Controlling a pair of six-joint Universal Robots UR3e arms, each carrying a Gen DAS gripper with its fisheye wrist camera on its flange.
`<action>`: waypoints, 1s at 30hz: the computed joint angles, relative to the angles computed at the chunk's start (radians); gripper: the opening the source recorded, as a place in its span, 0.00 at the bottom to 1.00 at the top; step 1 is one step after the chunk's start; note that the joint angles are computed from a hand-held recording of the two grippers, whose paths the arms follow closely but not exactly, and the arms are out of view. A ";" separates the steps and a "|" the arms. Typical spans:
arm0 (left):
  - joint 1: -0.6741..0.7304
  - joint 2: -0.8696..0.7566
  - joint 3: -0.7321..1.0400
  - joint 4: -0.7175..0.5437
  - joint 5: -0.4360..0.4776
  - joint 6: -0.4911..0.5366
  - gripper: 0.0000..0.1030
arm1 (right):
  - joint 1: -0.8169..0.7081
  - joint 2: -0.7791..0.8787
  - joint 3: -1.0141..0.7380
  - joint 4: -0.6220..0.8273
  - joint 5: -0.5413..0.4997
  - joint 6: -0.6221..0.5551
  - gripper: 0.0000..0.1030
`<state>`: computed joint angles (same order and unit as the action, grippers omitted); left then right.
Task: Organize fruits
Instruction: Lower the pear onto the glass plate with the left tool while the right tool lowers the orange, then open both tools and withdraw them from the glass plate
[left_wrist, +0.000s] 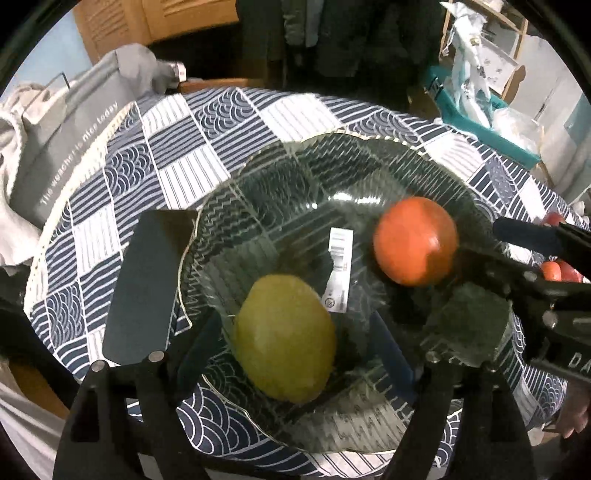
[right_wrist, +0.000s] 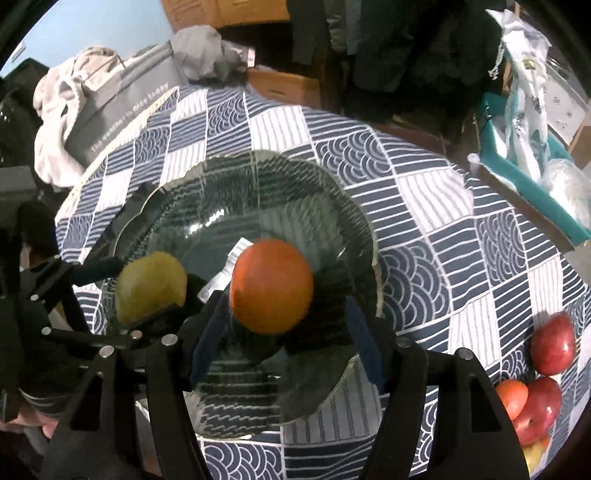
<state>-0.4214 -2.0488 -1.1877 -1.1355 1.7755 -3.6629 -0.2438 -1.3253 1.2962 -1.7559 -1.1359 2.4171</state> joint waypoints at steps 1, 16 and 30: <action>-0.004 0.005 0.004 -0.001 0.008 0.000 0.81 | -0.007 -0.010 0.005 -0.005 0.011 0.003 0.65; -0.086 0.029 0.180 -0.015 0.096 -0.014 0.81 | -0.131 -0.207 0.045 -0.038 0.129 -0.026 0.65; -0.176 0.010 0.362 -0.038 0.259 -0.010 0.81 | -0.309 -0.295 -0.027 0.052 0.202 -0.063 0.65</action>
<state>-0.5972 -2.0383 -0.8260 -1.1736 2.0347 -3.6725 -0.5526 -1.6207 1.2689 -1.7043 -0.9344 2.3544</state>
